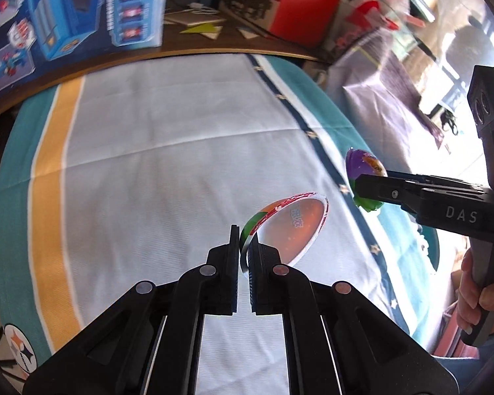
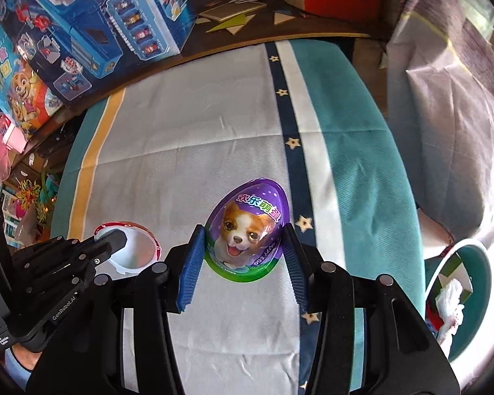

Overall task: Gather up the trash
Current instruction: 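Carry the egg shell and purple egg over the teal bin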

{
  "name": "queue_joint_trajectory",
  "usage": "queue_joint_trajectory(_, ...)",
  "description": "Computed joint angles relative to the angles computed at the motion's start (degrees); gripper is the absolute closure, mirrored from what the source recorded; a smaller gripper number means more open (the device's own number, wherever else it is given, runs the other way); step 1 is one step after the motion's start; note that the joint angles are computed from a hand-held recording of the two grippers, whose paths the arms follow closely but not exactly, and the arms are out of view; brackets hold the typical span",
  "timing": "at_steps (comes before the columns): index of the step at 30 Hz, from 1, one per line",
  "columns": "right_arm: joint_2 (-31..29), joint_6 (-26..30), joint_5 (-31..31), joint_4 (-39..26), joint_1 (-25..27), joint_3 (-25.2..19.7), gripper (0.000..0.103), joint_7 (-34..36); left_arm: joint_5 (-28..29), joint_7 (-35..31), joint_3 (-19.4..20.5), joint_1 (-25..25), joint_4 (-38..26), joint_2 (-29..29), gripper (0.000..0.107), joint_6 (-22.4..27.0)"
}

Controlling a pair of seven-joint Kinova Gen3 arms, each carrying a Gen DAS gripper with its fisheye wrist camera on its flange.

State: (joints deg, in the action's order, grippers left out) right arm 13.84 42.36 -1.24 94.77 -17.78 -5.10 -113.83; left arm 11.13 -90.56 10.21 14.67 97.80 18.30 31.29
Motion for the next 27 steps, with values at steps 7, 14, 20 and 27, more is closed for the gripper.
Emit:
queue_joint_trajectory(7, -10.25, -3.5, -4.32, 11.0, 5.97, 1.49, 0.058, 2.85, -6.47, 4.85, 0.1, 8.94, -4.3, 0.81, 0.102, 2.89)
queue_joint_trajectory(14, -19.82, -4.65, -5.11, 20.11, 11.56, 4.98, 0.057, 5.14, -11.31, 8.18, 0.98, 16.78, -10.71, 3.85, 0.102, 6.16)
queue_joint_trajectory(20, -27.18, -4.37, -6.69, 26.91, 17.24, 10.06, 0.057, 10.1, -14.8, 9.93, 1.16, 23.85, -18.28, 8.58, 0.102, 10.4)
queue_joint_trajectory(27, -30.33, -4.83, -13.13, 32.33, 20.74, 19.8, 0.057, 21.18, -16.88, 10.57, 0.98, 30.65, -27.39, 15.0, 0.102, 16.75)
